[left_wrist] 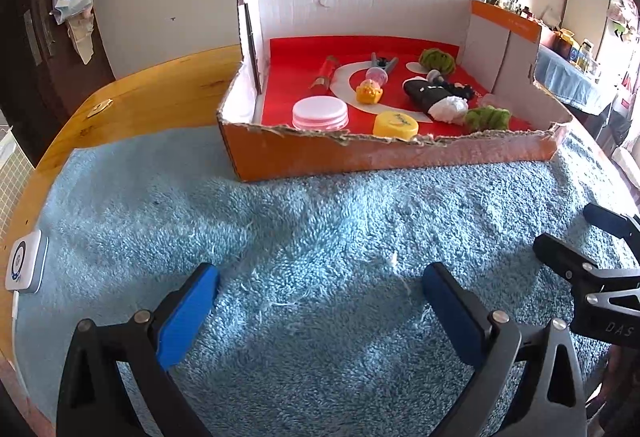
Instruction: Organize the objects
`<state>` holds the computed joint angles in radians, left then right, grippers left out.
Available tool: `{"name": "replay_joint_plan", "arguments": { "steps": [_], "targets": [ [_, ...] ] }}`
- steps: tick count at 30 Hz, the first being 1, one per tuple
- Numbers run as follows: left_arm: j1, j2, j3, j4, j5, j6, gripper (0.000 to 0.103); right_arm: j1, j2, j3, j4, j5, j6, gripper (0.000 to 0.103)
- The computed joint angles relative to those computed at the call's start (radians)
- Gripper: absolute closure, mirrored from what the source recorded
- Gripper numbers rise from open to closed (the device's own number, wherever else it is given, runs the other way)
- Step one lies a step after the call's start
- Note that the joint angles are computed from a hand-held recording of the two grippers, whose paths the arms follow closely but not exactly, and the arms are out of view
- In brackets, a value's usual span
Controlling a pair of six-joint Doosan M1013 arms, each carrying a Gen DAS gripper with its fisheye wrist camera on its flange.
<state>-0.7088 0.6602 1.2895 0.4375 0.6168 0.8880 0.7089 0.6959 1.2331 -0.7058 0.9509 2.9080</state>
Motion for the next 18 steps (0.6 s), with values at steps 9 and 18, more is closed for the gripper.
{"name": "replay_joint_plan", "arguments": {
  "steps": [9,18],
  "targets": [
    [-0.003,-0.001,0.002,0.017,0.002,-0.029,0.000,0.000,0.012,-0.025,0.013,0.051,0.013,0.000],
    [-0.003,0.001,-0.001,0.016,0.010,-0.036,0.000,0.004,0.010,-0.021,0.006,0.052,0.019,0.000]
  ]
}}
